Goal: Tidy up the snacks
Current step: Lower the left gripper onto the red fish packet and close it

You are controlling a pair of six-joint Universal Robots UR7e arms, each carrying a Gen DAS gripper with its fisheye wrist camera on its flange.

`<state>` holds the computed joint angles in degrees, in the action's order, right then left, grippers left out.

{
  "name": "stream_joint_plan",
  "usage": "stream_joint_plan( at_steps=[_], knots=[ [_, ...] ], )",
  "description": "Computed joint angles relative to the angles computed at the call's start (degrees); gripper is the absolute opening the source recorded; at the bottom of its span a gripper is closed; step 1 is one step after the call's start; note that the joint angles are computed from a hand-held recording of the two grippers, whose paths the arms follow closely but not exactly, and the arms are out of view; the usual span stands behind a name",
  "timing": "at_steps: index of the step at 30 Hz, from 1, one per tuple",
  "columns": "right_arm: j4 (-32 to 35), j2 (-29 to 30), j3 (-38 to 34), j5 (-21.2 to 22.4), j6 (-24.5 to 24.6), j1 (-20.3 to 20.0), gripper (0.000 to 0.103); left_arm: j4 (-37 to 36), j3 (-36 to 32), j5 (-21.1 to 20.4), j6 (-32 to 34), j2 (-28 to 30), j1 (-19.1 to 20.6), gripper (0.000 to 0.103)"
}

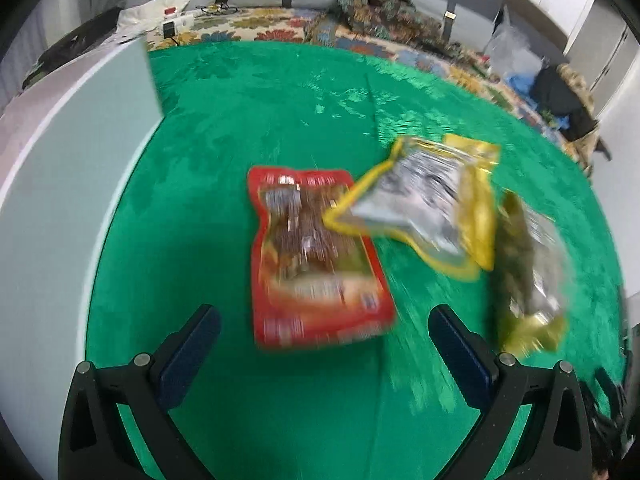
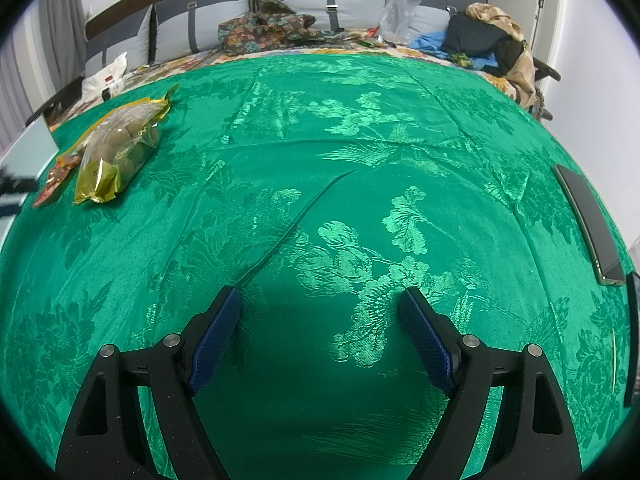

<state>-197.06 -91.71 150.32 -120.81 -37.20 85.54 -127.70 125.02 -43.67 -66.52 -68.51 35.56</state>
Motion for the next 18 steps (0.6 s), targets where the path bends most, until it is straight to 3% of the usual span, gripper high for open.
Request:
stream_joint_plan(
  at_steps=[3, 6, 8, 10, 11, 18],
  knots=[
    [0.0, 0.0, 0.0, 0.0, 0.0, 0.0, 0.085, -0.7, -2.5, -0.8, 3.0, 2.5, 3.4, 0.102],
    [0.0, 0.1, 0.0, 0.0, 0.0, 0.0, 0.085, 6.0, -5.8, 2.9, 2.9, 5.4, 4.0, 0.103],
    [0.0, 0.1, 0.0, 0.0, 0.0, 0.0, 0.085, 5.4, -6.1, 3.3, 4.8, 5.8, 4.3, 0.102],
    [-0.1, 0.1, 0.0, 0.0, 0.0, 0.0, 0.085, 3.8, -4.8, 4.6, 5.7, 5.1, 3.7, 0.089],
    [-0.2, 0.2, -0.1, 0.1, 0.0, 0.0, 0.085, 2.9, -4.0, 5.6, 5.9, 4.7, 3.1, 0.071],
    [-0.1, 0.1, 0.0, 0.0, 0.0, 0.0, 0.085, 9.8, 0.6, 4.1, -1.9, -0.4, -1.8, 0.063]
  ],
)
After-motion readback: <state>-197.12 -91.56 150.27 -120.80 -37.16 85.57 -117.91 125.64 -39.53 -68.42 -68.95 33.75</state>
